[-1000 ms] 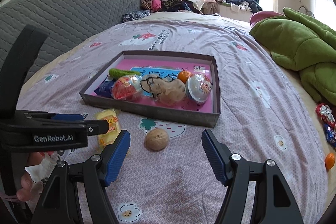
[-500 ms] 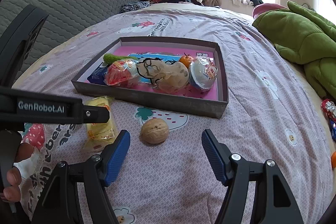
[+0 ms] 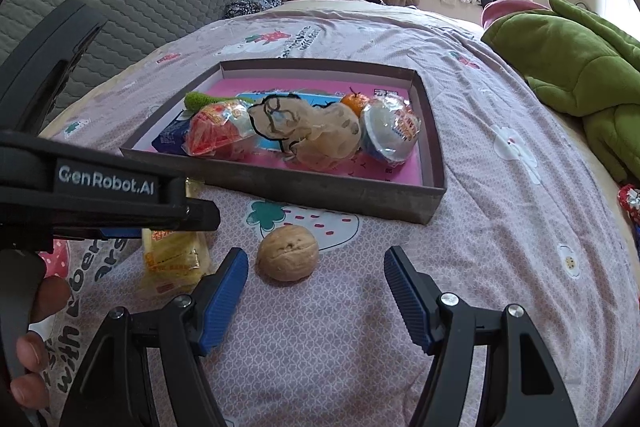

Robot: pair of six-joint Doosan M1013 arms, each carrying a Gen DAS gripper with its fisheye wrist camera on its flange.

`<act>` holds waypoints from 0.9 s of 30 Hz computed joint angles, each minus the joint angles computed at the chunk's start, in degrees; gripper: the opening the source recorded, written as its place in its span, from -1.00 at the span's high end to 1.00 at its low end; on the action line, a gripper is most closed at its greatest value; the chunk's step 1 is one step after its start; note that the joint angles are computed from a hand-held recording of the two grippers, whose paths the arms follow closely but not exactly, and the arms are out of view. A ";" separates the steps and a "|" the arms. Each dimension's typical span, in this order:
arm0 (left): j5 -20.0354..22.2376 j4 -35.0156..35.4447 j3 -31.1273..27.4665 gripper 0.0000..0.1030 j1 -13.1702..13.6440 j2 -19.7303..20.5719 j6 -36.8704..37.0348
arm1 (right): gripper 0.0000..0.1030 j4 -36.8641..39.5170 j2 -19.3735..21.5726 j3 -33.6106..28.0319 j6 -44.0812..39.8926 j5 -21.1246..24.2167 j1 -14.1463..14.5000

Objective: Organize objects
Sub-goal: 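Move right tool to walnut while left tool approaches yellow bread packet, then grasp walnut with right tool while left tool grasps yellow bread packet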

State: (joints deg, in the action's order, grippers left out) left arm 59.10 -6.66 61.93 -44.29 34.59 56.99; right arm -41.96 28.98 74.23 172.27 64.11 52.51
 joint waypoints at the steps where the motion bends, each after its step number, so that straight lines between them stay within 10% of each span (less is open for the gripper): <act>1: 0.02 0.37 -0.05 -0.19 -0.04 0.08 -0.56 | -0.36 0.08 0.19 -0.13 -0.18 0.10 -0.07; 8: 0.34 2.36 -0.50 -0.19 -0.22 0.63 -3.28 | -0.33 1.06 1.27 -0.92 -0.86 0.74 -0.78; 15: 1.26 4.48 -1.37 -0.15 -0.76 1.30 -4.17 | 0.31 1.56 1.56 -1.07 -1.75 -0.38 -1.02; 27: -2.94 -0.24 3.37 0.12 0.39 -1.55 1.61 | 0.31 1.42 0.55 0.63 0.03 -3.45 -0.77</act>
State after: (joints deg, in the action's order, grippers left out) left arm 56.16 -6.91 65.30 -43.91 33.03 58.60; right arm -40.54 29.53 74.86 172.29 60.66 51.74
